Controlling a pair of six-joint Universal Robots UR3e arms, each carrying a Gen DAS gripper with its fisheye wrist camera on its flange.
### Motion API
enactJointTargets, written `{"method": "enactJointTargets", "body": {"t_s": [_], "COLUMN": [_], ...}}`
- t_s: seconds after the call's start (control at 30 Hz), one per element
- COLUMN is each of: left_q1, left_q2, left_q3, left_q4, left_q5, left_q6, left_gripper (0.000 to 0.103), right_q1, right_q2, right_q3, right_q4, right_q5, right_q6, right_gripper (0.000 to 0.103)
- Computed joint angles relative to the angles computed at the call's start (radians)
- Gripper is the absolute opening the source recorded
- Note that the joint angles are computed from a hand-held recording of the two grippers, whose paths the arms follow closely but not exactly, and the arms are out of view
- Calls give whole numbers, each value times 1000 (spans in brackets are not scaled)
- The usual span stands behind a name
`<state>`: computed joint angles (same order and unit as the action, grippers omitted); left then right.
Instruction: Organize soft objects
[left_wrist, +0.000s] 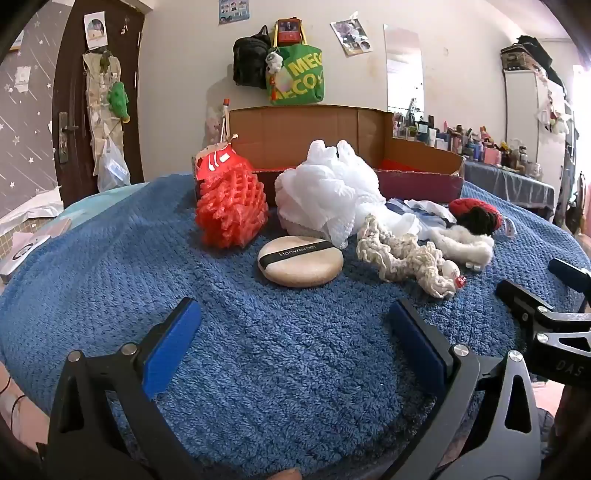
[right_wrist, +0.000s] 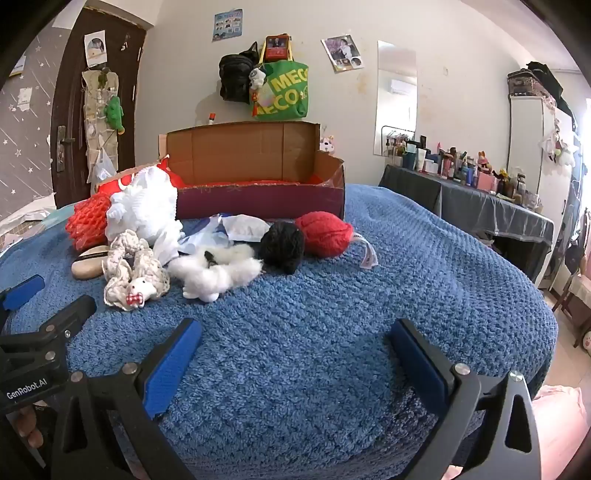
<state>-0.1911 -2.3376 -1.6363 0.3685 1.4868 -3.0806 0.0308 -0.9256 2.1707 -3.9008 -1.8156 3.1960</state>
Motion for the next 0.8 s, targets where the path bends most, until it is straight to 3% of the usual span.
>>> {"method": "enactJointTargets", "body": {"t_s": [0.8], "left_q1": [1], "left_q2": [2], "left_q3": [-1], "left_q4": [-3], "left_q5": [-2], "left_q6": [-3], "left_gripper": [103], "right_q1": [0], "right_q2": [9], "right_q3": [-8], "right_q4": [-5], "right_q5": [1], "right_q6": [2], "right_gripper": [103]}}
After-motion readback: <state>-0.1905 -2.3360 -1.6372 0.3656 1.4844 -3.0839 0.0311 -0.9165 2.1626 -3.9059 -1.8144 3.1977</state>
